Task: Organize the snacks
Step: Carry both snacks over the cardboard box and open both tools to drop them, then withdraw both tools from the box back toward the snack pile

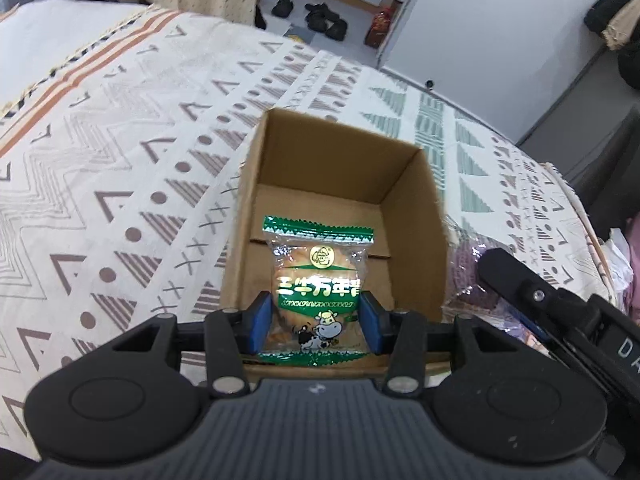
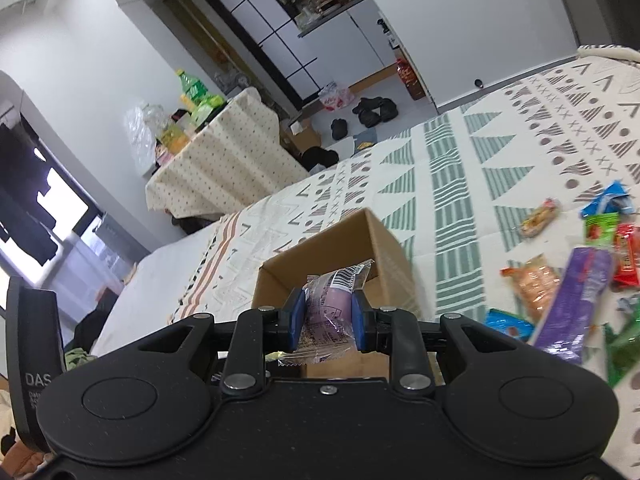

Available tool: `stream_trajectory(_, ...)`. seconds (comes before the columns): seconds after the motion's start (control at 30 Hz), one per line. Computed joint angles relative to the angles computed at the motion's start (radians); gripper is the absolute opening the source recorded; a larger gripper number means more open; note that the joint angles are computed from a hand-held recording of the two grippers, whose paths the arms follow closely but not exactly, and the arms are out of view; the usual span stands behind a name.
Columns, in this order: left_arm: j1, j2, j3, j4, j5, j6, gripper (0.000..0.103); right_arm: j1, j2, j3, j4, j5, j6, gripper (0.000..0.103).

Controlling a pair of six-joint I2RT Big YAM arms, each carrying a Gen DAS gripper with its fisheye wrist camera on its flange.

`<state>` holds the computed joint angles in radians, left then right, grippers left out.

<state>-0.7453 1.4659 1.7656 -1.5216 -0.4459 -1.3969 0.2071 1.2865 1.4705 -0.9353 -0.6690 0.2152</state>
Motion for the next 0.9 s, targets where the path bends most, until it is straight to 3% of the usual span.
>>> stream_trajectory(0.23, 0.025, -0.033, -0.042, -0.006, 0.006, -0.002, 0.046, 0.066, 0.01, -0.005, -0.028, 0.051, 0.004, 0.025)
stream_trajectory(0.37, 0.037, -0.044, -0.044, -0.044, 0.008, -0.044, 0.049, 0.09, 0.006, -0.002, -0.053, 0.085, -0.014, 0.03)
stream_trajectory(0.53, 0.026, -0.062, -0.035, -0.048, -0.012, -0.053, 0.062, 0.09, -0.009, 0.005, -0.048, 0.059, -0.003, 0.045)
stream_trajectory(0.7, -0.007, -0.044, 0.022, -0.074, -0.053, -0.039, 0.077, 0.06, -0.029, 0.01, -0.069, 0.045, 0.012, 0.046)
stream_trajectory(0.9, -0.048, 0.004, 0.11, -0.112, -0.065, -0.03, 0.087, -0.005, -0.061, 0.005, -0.116, 0.049, -0.038, 0.058)
